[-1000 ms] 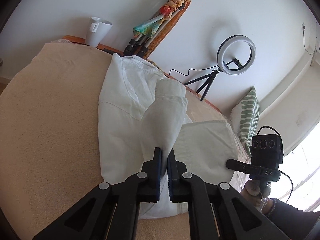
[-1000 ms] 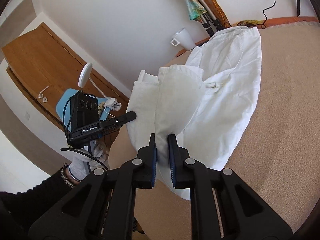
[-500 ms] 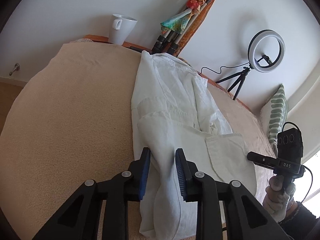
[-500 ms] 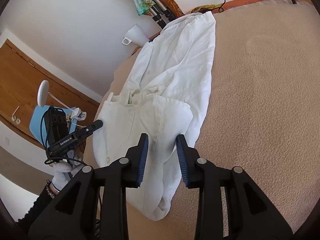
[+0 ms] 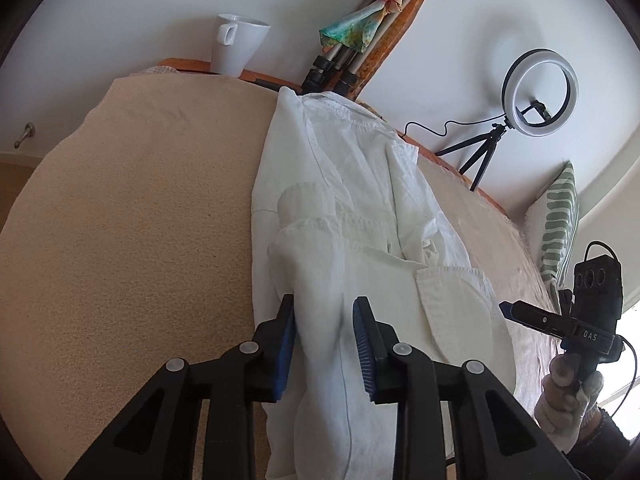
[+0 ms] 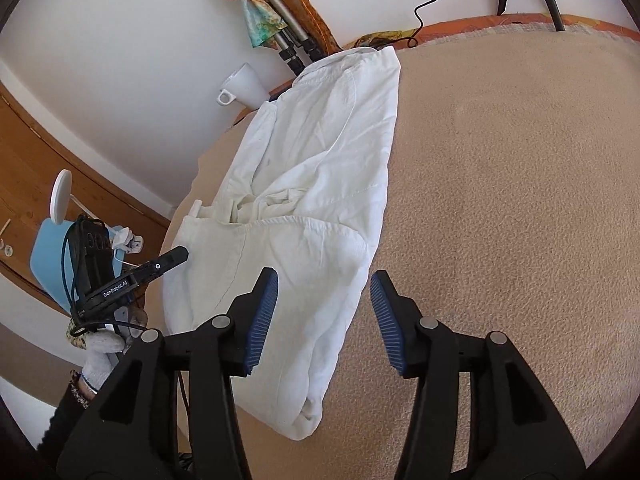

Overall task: Fold small clothes
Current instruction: 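Press the folded shirt flat with the right tool, then open it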

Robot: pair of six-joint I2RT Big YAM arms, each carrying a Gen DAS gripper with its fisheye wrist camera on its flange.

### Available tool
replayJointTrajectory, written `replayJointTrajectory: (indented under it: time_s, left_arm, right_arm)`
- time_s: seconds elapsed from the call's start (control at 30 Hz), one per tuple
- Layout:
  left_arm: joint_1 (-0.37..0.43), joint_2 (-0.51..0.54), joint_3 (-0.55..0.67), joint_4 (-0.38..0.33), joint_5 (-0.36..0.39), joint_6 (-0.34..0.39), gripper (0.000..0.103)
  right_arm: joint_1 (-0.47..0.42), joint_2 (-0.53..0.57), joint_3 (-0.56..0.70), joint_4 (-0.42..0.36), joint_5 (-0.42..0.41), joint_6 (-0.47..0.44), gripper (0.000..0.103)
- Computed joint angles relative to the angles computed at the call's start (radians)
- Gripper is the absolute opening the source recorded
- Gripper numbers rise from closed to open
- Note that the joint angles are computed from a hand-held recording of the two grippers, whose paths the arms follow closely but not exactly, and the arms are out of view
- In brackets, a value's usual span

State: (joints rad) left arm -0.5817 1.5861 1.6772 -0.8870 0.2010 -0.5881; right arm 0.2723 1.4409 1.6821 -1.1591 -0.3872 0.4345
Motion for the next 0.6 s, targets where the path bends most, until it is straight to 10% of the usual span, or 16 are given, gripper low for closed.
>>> replayJointTrajectory:
  time_s: [0.1,0.23,0.4,0.6]
  left_arm:
    - [0.025,-0.046,-0.081,0.182,0.189,-0.054,0.006]
    - [0.031,-0.023,-0.033,0.105,0.083,-0.002,0.012]
    - [0.039,0.004,-0.013,0.03,-0.032,-0.021,0.05]
    - [0.01,-0.071,-0.022,0.021,-0.121,0.076,0.049]
  right_arm:
    - [0.028,0.01,0.004,-0.022,0.044,-0.061,0.011]
    - [0.022,0.0,-0.014,0.014,0.108,-0.068,0.008]
    - [0.005,0.021,0.001,-0.029,0.18,-0.031,0.008]
    - [0.04,-0.067,-0.019,0.035,0.204,-0.073,0.008]
